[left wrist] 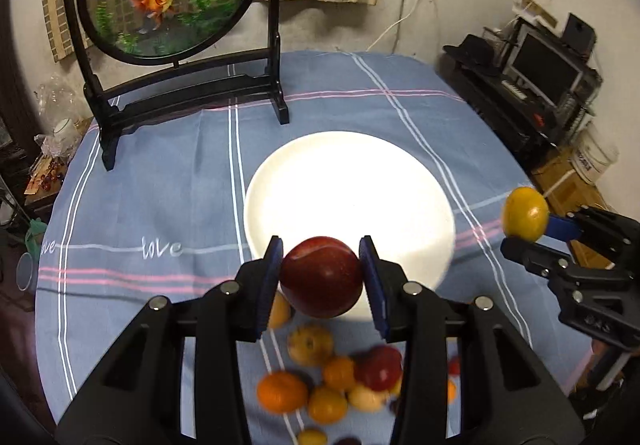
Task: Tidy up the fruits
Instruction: 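Carry both fruits onto the white plate and open both tools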
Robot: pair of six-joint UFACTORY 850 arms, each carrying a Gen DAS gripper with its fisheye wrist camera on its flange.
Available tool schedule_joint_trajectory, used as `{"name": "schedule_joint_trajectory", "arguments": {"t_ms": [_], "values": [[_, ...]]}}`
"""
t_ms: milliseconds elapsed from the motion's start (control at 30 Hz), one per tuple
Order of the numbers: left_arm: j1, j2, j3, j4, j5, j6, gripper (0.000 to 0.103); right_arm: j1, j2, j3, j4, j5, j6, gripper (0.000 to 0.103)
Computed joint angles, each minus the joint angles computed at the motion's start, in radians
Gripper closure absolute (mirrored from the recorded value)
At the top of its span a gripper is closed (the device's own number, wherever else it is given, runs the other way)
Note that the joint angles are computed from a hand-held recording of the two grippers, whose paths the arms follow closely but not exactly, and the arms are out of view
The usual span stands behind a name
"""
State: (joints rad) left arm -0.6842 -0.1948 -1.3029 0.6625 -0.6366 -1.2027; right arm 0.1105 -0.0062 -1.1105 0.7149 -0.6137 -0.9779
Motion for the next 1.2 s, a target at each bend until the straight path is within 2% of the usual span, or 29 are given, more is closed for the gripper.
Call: {"name": "schedule_joint_trajectory", "arguments": {"t_ms": [400, 667, 767, 800, 867, 900, 967, 1067, 1167, 1200], "values": [[0.078, -0.225, -0.160, -0.162, -0.051, 0.187, 0.063, 0.087, -0.287, -0.197, -0.199, 0.011, 0.157, 0.065], [0.101, -0.291, -0.213, -0.169, -0.075, 0.229, 0.062, 0.096, -0.382, -0.271, -0.222, -0.038, 0.171, 0.064], [0.105, -0.316, -0.242, -0.185, -0.094, 0.256, 0.062, 0.104, -0.395, -0.287, -0.256, -0.032, 0.190, 0.064], [0.106, -0.323, -0.251, -0.189, -0.101, 0.260, 0.062, 0.107, -0.401, -0.296, -0.283, -0.040, 0.205, 0.060], [0.108, -0.328, -0.260, -0.213, -0.108, 0.281, 0.058, 0.113, -0.386, -0.281, -0.329, -0.002, 0.234, 0.037], [0.108, -0.324, -0.257, -0.215, -0.105, 0.275, 0.048, 0.110, -0.369, -0.265, -0.322, 0.029, 0.225, 0.033], [0.103, -0.307, -0.244, -0.164, -0.106, 0.215, 0.031, 0.099, -0.355, -0.257, -0.298, 0.038, 0.188, 0.033], [0.099, -0.266, -0.214, -0.123, -0.082, 0.170, 0.030, 0.075, -0.320, -0.234, -0.254, 0.058, 0.173, 0.033], [0.080, -0.229, -0.191, -0.042, -0.096, 0.101, 0.026, 0.034, -0.247, -0.173, -0.092, 0.091, 0.055, 0.033], [0.072, -0.209, -0.175, -0.009, -0.095, 0.071, 0.024, 0.018, -0.199, -0.130, 0.000, 0.130, -0.022, 0.033]]}}
